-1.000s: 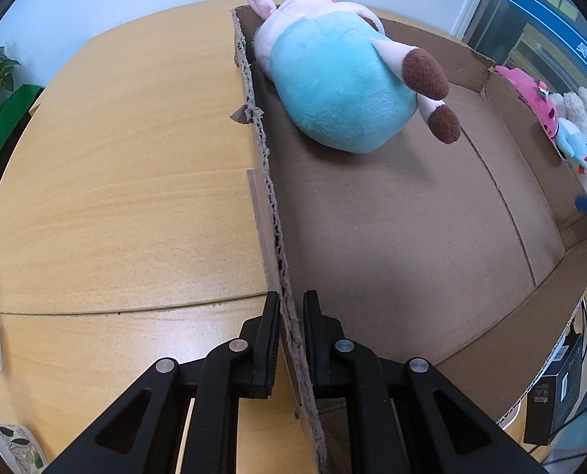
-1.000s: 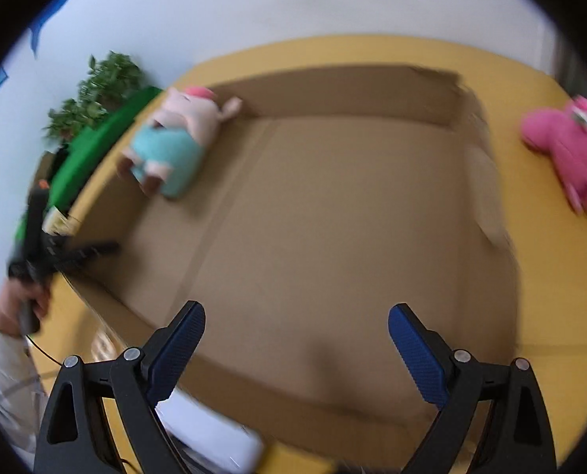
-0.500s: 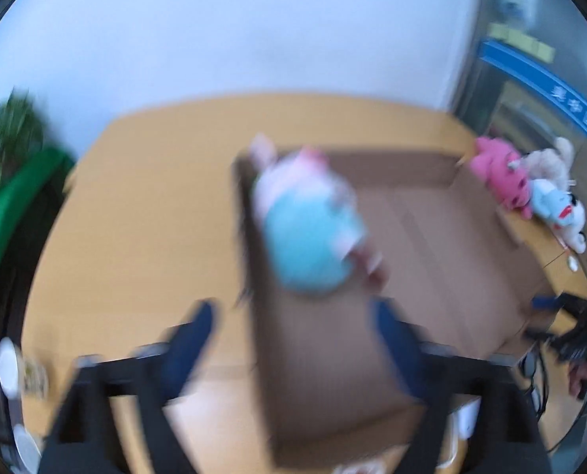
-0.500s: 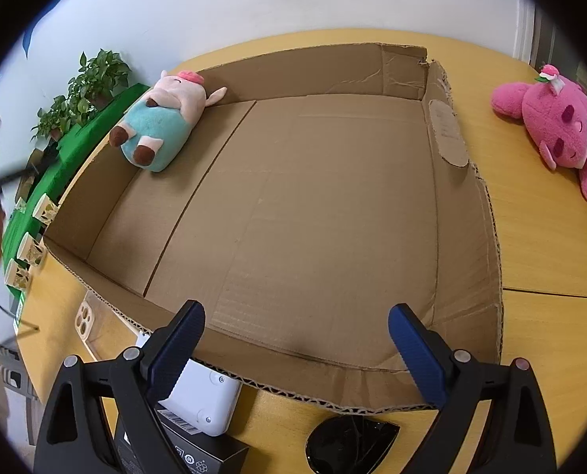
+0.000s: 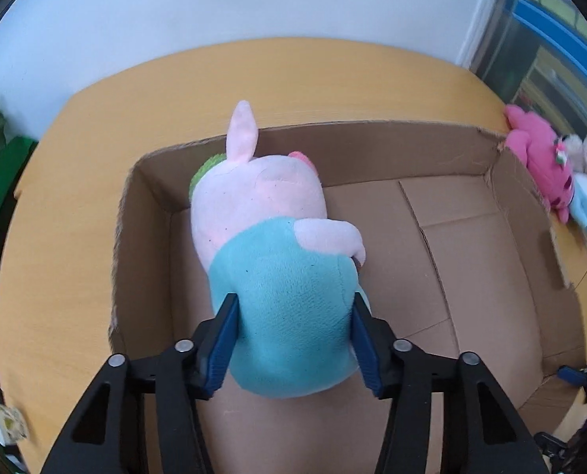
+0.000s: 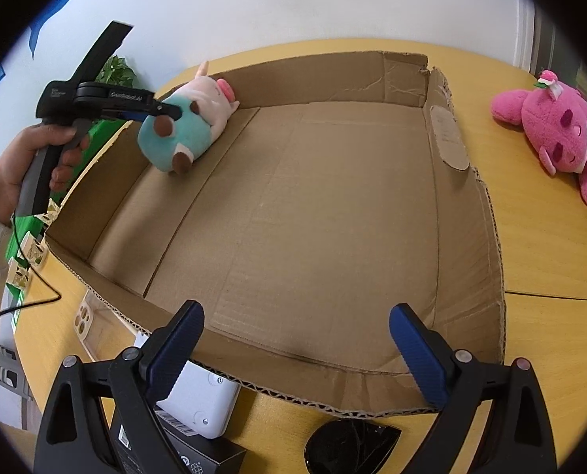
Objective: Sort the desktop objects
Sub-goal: 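Grasp the pig plush with the left gripper, shift it to the box corner, release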
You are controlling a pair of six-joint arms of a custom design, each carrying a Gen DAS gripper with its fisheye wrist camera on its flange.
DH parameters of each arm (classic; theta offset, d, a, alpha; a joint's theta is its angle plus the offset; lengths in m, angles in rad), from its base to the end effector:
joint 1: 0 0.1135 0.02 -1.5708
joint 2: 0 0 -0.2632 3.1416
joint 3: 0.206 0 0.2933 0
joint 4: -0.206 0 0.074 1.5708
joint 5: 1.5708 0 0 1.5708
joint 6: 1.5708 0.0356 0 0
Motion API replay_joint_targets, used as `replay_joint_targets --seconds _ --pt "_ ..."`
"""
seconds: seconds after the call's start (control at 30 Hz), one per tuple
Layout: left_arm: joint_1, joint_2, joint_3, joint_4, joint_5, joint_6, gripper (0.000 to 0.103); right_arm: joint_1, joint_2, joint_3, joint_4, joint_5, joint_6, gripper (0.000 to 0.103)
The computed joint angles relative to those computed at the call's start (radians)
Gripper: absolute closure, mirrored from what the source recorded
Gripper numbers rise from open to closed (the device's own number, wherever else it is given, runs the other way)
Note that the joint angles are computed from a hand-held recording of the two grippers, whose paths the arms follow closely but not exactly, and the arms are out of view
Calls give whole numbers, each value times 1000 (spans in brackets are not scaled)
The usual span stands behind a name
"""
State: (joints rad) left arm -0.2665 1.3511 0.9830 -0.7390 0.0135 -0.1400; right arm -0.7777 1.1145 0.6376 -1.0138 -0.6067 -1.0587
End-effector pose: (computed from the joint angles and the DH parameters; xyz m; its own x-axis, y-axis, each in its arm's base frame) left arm 0.2904 -0.0798 0.2250 -0.8919 0.0989 -0.4412 0.1461 0.9865 -0.0744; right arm 0.1531 -0.1223 0.1684 -0.8222 -0.1955 -0.5346 -0.3526 0.9122 0.2087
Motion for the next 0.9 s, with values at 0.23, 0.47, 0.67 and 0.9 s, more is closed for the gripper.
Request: replay_joint_targets --seconds 0.23,0.47,0.67,0.9 --pt "54 -60 -36 -16 -10 58 56 26 17 13 6 20 17 6" --pt "-35 -68 -30 -31 -211 74 59 33 47 17 34 17 20 6" --pt "-79 -88 -25 -66 -387 111 70 37 64 19 43 23 26 6" --pt "-112 -10 12 -99 -363 57 57 71 66 33 40 38 84 6"
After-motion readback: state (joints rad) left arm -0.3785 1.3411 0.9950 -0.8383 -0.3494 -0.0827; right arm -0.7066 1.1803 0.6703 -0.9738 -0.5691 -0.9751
